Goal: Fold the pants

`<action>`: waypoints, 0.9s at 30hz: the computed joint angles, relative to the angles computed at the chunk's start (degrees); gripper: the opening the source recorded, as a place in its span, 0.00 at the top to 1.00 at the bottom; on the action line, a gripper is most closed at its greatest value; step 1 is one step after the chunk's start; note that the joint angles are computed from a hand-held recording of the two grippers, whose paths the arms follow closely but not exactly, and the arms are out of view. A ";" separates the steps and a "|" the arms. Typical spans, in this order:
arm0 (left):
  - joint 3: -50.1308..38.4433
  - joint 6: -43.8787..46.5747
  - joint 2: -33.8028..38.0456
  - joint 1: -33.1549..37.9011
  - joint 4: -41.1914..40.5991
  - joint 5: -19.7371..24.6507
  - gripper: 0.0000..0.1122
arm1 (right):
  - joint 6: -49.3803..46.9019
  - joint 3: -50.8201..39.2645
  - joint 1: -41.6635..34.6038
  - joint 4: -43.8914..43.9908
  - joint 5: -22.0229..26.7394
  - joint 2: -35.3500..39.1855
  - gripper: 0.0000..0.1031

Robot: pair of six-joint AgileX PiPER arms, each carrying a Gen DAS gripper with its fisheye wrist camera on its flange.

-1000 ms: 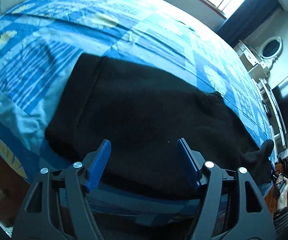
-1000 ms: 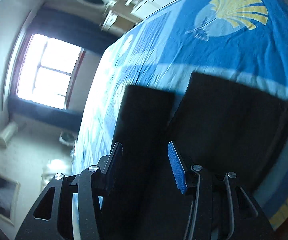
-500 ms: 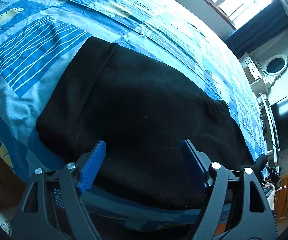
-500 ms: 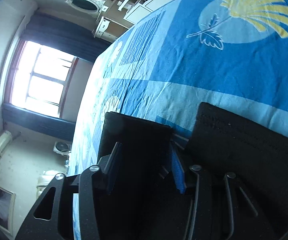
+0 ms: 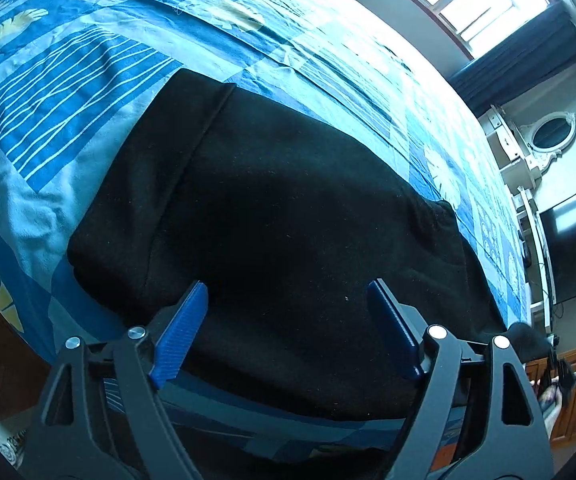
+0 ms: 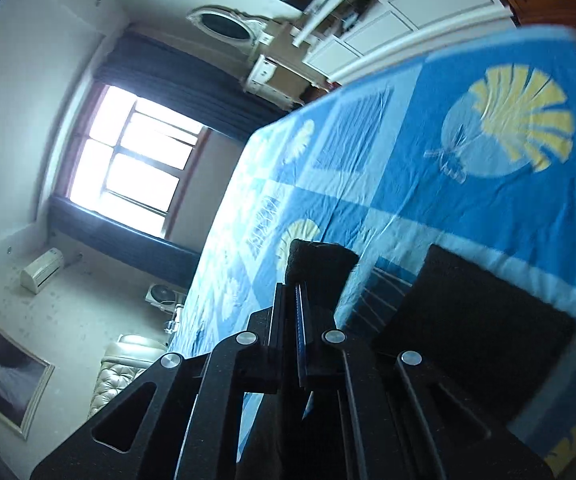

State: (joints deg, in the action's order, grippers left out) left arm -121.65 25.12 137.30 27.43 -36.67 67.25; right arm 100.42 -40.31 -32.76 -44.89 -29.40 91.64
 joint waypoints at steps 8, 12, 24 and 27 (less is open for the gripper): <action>2.27 1.74 -1.16 -0.14 0.08 -1.43 0.27 | -11.17 18.58 -7.30 7.27 -11.37 4.33 0.96; 2.67 1.70 -1.63 -0.78 1.30 -1.98 0.27 | -12.88 19.81 -9.57 8.35 -20.77 12.21 0.91; 3.59 2.31 -2.15 -2.23 3.53 -3.92 0.25 | -14.91 14.23 -6.94 12.25 -9.76 9.64 0.90; 2.71 2.44 -1.54 -2.11 3.08 -3.39 0.23 | -13.74 14.85 -6.71 13.27 -10.52 10.14 0.90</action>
State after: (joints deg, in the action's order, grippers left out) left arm -118.94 27.56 135.76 25.33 -33.59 63.86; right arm 86.67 -25.46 -39.47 -31.62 -39.92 101.78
